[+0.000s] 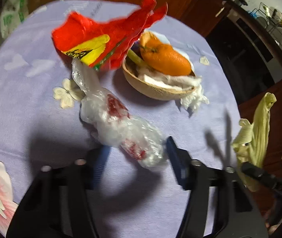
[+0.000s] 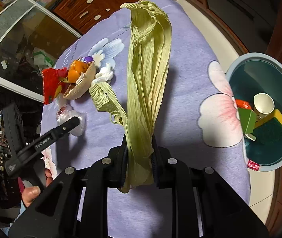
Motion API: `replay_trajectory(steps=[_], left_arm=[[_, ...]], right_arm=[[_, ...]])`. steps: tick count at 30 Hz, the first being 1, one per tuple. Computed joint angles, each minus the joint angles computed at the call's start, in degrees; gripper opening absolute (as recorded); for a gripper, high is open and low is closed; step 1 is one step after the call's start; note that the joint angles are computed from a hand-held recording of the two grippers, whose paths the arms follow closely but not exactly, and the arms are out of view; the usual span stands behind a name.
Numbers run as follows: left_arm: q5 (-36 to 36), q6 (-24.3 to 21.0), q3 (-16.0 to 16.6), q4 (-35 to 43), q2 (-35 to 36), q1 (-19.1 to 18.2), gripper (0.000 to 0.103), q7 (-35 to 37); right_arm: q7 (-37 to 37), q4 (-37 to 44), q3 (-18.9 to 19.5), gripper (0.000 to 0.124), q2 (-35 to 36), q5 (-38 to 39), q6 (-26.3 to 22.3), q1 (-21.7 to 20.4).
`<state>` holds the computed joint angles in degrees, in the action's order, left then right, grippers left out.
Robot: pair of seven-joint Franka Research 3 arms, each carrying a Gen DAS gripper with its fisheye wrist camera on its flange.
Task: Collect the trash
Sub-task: 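Grasp the pale corn husks with the right tool while the left tool grasps the clear plastic bag, then carry the corn husks and plastic bag over the teal bin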
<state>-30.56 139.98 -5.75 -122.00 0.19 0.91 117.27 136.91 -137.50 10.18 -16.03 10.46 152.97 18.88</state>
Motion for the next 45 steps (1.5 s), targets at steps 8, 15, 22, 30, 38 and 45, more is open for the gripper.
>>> replay_trajectory(steps=[8, 15, 22, 30, 38, 45], left_arm=[[0.0, -0.4, 1.6, -4.4, -5.1, 0.3, 0.017, 4.5], [-4.8, -6.8, 4.3, -7.9, -11.8, -2.3, 0.017, 13.7], [-5.5, -8.7, 4.2, -8.5, -15.2, -6.1, 0.017, 16.2], [-4.9, -8.9, 2.0, -8.0, -16.2, -11.1, 0.018, 17.1], [-3.6, -8.5, -0.7, -5.6, -14.0, -16.0, 0.018, 17.3], [-3.2, -8.7, -3.2, -2.8, -11.0, -18.7, 0.018, 17.0]], right_arm=[[-2.9, -3.2, -1.3, 0.019, -1.6, 3.9, 3.7, 0.8], [-3.9, -6.2, -1.1, 0.019, -4.3, 6.4, 6.9, 0.8], [-2.6, -10.8, -0.2, 0.019, -10.5, 6.0, 8.0, -1.3], [1.1, -18.1, 0.7, 0.019, -21.9, 4.3, 5.8, -5.9], [2.7, -24.4, -0.1, 0.019, -32.4, 3.6, 1.7, -9.6], [2.6, -28.4, -1.6, 0.02, -40.2, 3.1, -2.7, -12.7]])
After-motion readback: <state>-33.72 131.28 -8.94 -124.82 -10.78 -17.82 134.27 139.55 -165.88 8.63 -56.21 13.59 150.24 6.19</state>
